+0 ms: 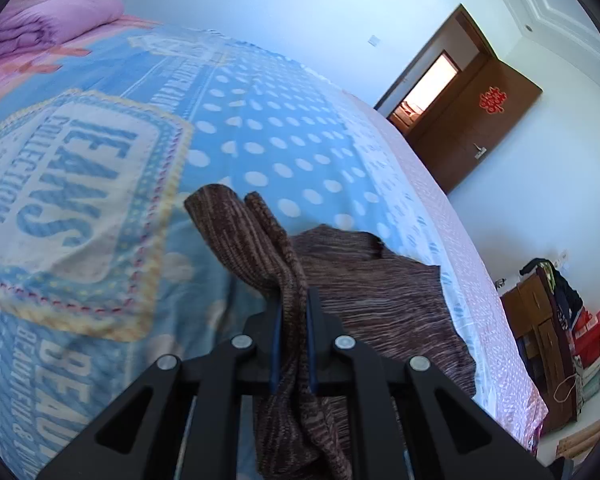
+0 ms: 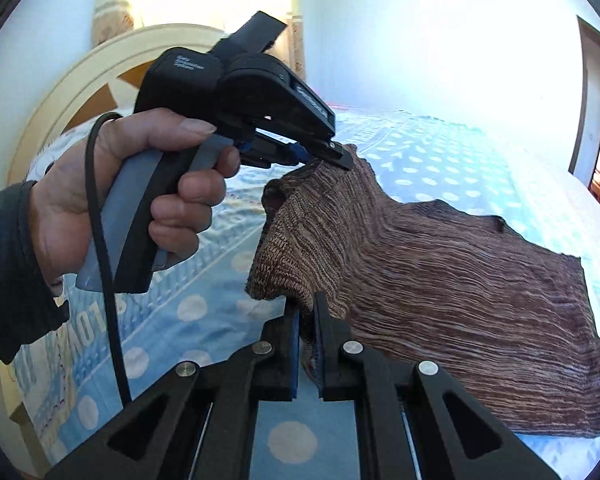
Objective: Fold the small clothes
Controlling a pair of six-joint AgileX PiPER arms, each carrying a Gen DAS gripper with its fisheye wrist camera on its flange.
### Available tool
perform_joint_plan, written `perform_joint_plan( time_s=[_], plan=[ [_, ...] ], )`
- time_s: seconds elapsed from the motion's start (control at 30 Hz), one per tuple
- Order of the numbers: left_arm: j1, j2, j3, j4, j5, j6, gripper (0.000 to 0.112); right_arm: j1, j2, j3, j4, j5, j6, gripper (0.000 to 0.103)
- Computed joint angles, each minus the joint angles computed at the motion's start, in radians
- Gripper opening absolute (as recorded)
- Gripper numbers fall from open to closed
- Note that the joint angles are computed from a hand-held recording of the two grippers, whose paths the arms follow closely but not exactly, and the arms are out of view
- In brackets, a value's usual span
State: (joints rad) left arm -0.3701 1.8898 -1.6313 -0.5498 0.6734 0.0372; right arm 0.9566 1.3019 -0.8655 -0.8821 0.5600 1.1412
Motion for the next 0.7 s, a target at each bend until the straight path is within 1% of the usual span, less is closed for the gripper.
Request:
perform_joint_plan(
  time_s=[0.07, 0.13, 0.23, 0.27, 0.43, 0.6, 0.7],
  plan=[
    [-0.017, 0.006, -0.021, 0.018, 0.001, -0.025, 0.011, -0.021, -0.022, 0.008, 0.011, -0.003, -0.008, 0.005],
    [-0.035, 0.021, -0.056, 0.046, 0.01, -0.072, 0.011, -0.05, -0.04, 0.02, 0.017, -0.021, -0.009, 0.005],
    [-0.058, 0.036, -0.094, 0.06, 0.018, -0.103, 0.011, -0.088, -0.083, 0.049, 0.028, -0.041, -0.007, 0.005],
    [-0.072, 0.046, -0.12, 0.086, 0.024, -0.126, 0.011, -0.099, -0.09, 0.056, 0.03, -0.048, -0.006, 0.005],
    [-0.126, 0.086, -0.213, 0.143, 0.048, -0.183, 0.011, -0.144, -0.169, 0.088, 0.068, -0.046, -0.031, 0.005],
    [-0.176, 0.136, -0.334, 0.195, 0.088, -0.228, 0.011, -0.211, -0.267, 0.117, 0.14, -0.04, -0.098, 0.005],
    [-0.204, 0.176, -0.419, 0.214, 0.119, -0.249, 0.011, -0.284, -0.321, 0.137, 0.218, -0.055, -0.181, 0.005]
  ],
)
